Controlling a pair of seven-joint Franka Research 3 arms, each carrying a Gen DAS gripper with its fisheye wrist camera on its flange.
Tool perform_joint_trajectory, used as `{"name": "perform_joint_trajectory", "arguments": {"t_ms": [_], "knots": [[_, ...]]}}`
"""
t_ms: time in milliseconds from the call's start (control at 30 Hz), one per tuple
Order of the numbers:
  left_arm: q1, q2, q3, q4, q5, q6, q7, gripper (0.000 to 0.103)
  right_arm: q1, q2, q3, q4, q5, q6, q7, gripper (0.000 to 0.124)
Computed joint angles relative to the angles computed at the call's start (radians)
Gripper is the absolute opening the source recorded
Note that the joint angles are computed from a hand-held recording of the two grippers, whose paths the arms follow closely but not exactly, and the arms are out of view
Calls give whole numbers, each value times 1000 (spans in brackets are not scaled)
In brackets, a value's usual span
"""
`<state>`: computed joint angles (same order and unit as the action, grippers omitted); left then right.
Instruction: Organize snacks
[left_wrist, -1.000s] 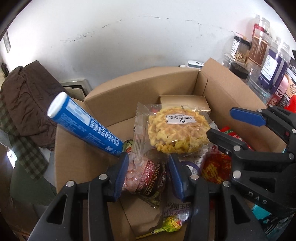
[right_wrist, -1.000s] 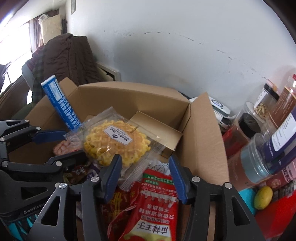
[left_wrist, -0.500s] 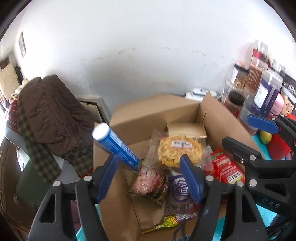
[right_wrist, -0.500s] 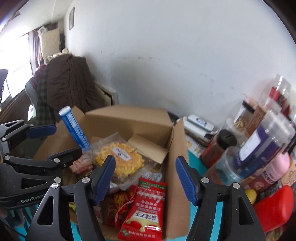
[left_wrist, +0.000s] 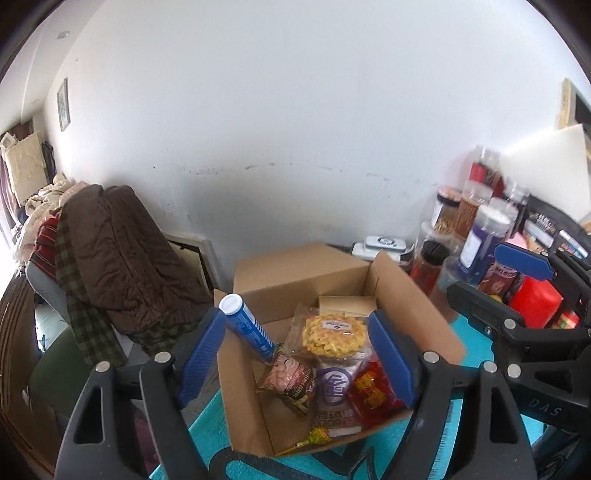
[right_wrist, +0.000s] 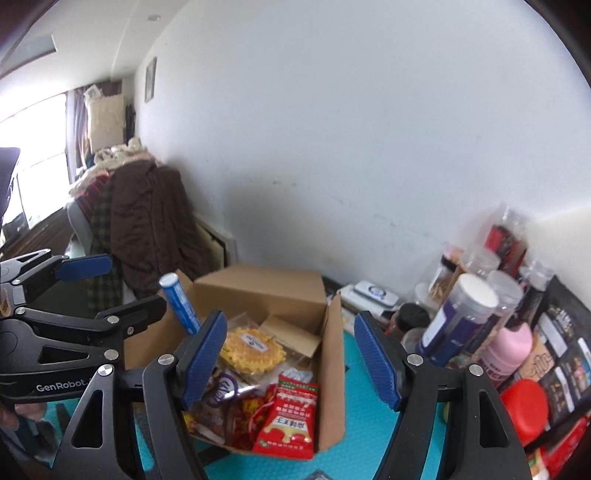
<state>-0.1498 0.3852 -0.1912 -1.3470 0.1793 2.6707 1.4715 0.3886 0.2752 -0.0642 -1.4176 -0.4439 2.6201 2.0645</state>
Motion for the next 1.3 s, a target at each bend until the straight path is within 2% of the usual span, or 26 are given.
{"name": "perform_joint_trajectory", "arguments": {"t_ms": [133,367,467,700,867,967,1300], "knots": [[23,-86,-20,-111,-40,46,20,80,16,-78,-8,-95,-81,66,71,77],[14,-237,-2,-302,-13,146,-37,80,-12,-197,41,-228,-184,114,164,84],[13,-296,1,-380,-5,186,-62,82,-36,-255,73,-293,-238,119,230,86],[4,-414,8,-542,32,241,-128,83,-113,-364,156,-430,-280,147,291,86],[-7,-473,13,-627,15,248,-145,83,-158,-424,204,-520,-262,182,303,86],[-1,-502,7,-666,51,255,-193,83,-181,-458,227,-573,-234,209,302,86],[6,-541,-2,-714,118,230,-301,83,-235,-499,277,-657,-131,272,241,86]]}}
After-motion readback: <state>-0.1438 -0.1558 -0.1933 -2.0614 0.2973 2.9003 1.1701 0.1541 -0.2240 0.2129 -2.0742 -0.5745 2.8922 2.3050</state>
